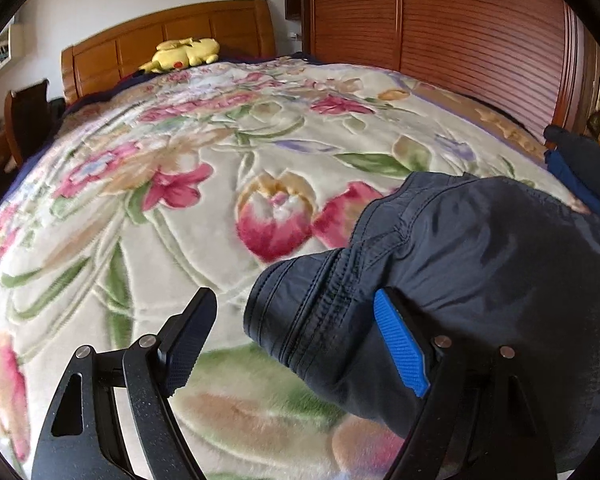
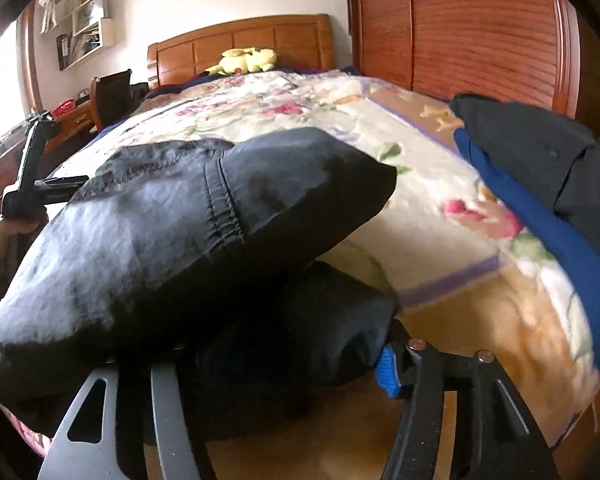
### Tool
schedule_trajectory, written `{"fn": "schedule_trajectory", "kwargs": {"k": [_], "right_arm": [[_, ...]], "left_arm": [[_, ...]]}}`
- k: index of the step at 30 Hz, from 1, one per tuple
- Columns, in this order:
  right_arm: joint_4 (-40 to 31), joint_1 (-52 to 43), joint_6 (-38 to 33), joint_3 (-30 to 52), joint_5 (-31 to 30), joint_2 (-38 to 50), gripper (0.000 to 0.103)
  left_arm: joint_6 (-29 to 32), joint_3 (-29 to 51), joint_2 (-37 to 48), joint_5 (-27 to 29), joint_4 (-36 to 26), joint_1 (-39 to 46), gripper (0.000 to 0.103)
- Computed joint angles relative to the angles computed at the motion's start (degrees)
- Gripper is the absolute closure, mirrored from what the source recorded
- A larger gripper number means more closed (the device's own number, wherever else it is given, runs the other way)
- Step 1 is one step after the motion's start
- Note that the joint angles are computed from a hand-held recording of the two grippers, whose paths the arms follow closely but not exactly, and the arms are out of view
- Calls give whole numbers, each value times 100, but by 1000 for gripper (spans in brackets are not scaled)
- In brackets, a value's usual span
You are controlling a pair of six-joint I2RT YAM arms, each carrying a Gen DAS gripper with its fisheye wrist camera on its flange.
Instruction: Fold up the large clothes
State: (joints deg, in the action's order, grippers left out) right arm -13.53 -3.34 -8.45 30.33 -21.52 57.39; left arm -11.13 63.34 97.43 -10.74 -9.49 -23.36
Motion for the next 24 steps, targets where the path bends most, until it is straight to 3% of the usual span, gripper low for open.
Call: {"fn": "schedule_trajectory", "kwargs": {"k": [2, 7, 12, 15, 16, 17, 20, 24], "right_arm": [[49, -8, 150, -27, -91, 42, 40], [59, 71, 295, 14, -212, 179, 41], [69, 72, 147, 45, -342, 262, 53], [110, -54, 62, 30, -652, 301, 73], [196, -37, 50, -15, -577, 254, 85], [243, -117, 27, -34, -688, 223, 89], [263, -578, 26, -7, -1417, 292, 92], [199, -678, -102, -26, -1487, -28, 94]], "left_arm": [[-44, -17, 19, 165, 34, 51, 22], [-60, -51, 0, 491, 66, 83, 40], [3, -28, -42, 472, -11, 11, 62], [71, -22, -108, 257, -52, -137, 79], [83, -26, -141, 141, -59, -208, 81], [95, -28, -191, -36, -69, -306, 82], [88, 12, -291, -343, -121, -459, 85], [67, 50, -633, -642, -129, -619, 87]]}}
